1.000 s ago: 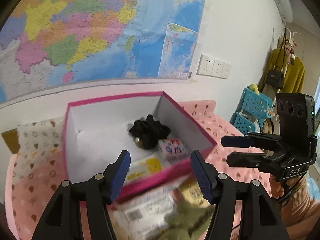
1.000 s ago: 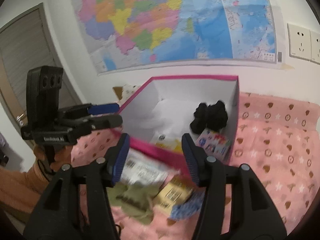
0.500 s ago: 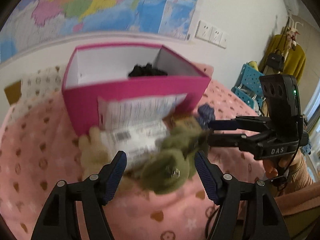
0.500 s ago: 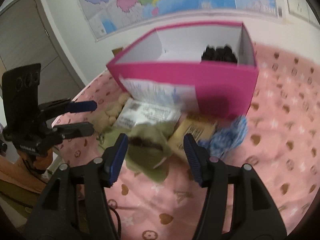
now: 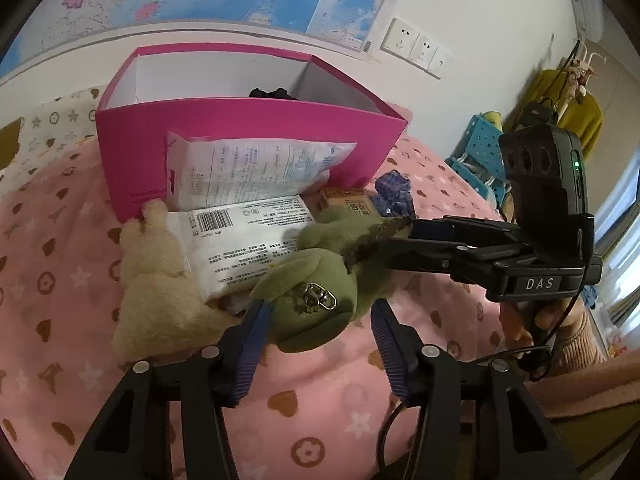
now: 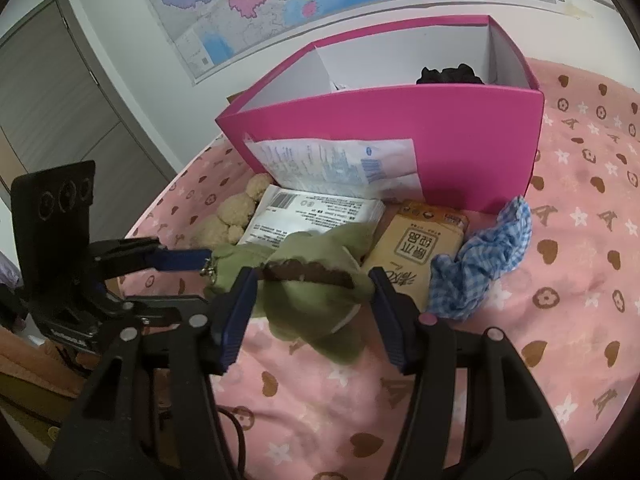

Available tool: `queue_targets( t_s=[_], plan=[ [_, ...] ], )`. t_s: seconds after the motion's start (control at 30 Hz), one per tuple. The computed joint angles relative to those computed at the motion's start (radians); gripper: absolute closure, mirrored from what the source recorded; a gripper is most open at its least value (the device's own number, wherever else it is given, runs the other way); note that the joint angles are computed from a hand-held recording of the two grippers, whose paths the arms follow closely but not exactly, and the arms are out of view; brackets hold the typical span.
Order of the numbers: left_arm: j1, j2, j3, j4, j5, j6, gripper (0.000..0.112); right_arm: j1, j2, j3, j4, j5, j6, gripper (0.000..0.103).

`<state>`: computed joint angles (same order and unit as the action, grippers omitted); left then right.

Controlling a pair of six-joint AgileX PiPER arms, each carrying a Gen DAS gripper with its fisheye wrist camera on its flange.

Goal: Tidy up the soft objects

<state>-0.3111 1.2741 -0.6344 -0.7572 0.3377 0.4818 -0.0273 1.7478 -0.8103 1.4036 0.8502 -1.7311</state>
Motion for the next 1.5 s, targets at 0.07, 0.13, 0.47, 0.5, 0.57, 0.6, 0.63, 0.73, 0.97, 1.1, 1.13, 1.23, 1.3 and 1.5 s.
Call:
queue_targets(
  t_s=[0.07, 0.13, 0.47, 0.5, 0.57, 0.6, 0.63, 0.73, 0.97, 1.1, 1.13, 1.23, 1.3, 1.5],
  plan=[
    [-0.004, 0.001, -0.002, 0.017, -0.002, -0.024, 0.06, 0.002, 0.004, 0.0, -0.002, -0.007, 0.005, 0.044],
    [-0.013, 0.01, -0.009, 0.085, -0.008, -0.103, 0.06, 0.005, 0.008, 0.004, -0.003, -0.011, 0.005, 0.046],
    [0.022, -0.005, -0.001, -0.079, 0.02, 0.048, 0.06, 0.027, -0.037, 0.051, 0.04, -0.061, -0.046, 0.055],
    [0.027, -0.008, 0.0, -0.102, 0.024, 0.068, 0.06, 0.033, -0.045, 0.057, 0.049, -0.067, -0.052, 0.055],
    [0.024, -0.017, 0.002, -0.102, 0.019, 0.064, 0.06, 0.036, -0.072, 0.072, 0.059, -0.078, -0.065, 0.056],
    [0.024, -0.025, 0.003, -0.11, 0.018, 0.068, 0.06, 0.032, -0.081, 0.076, 0.06, -0.075, -0.07, 0.056],
    [0.026, -0.029, 0.004, -0.123, 0.02, 0.079, 0.06, 0.028, -0.091, 0.079, 0.06, -0.069, -0.07, 0.056],
    [0.024, -0.057, 0.005, -0.108, 0.02, 0.061, 0.06, 0.017, -0.117, 0.085, 0.054, -0.055, -0.068, 0.056],
    [0.02, -0.105, -0.039, 0.005, 0.023, -0.027, 0.06, -0.011, -0.192, 0.076, 0.037, 0.003, -0.048, 0.056],
    [0.038, -0.126, -0.089, 0.069, 0.026, -0.055, 0.06, -0.01, -0.215, 0.034, 0.031, 0.019, -0.018, 0.056],
    [0.048, -0.128, -0.106, 0.08, 0.033, -0.059, 0.06, -0.004, -0.218, 0.017, 0.032, 0.016, -0.005, 0.056],
    [0.08, -0.116, -0.172, 0.116, 0.05, -0.063, 0.06, 0.012, -0.212, -0.048, 0.026, 0.02, 0.034, 0.056],
    [0.099, -0.092, -0.227, 0.146, 0.042, -0.06, 0.06, 0.032, -0.201, -0.1, 0.025, 0.008, 0.063, 0.056],
    [0.168, 0.044, -0.402, 0.202, 0.054, -0.076, 0.06, 0.097, -0.092, -0.341, -0.013, -0.032, 0.187, 0.056]
  ],
)
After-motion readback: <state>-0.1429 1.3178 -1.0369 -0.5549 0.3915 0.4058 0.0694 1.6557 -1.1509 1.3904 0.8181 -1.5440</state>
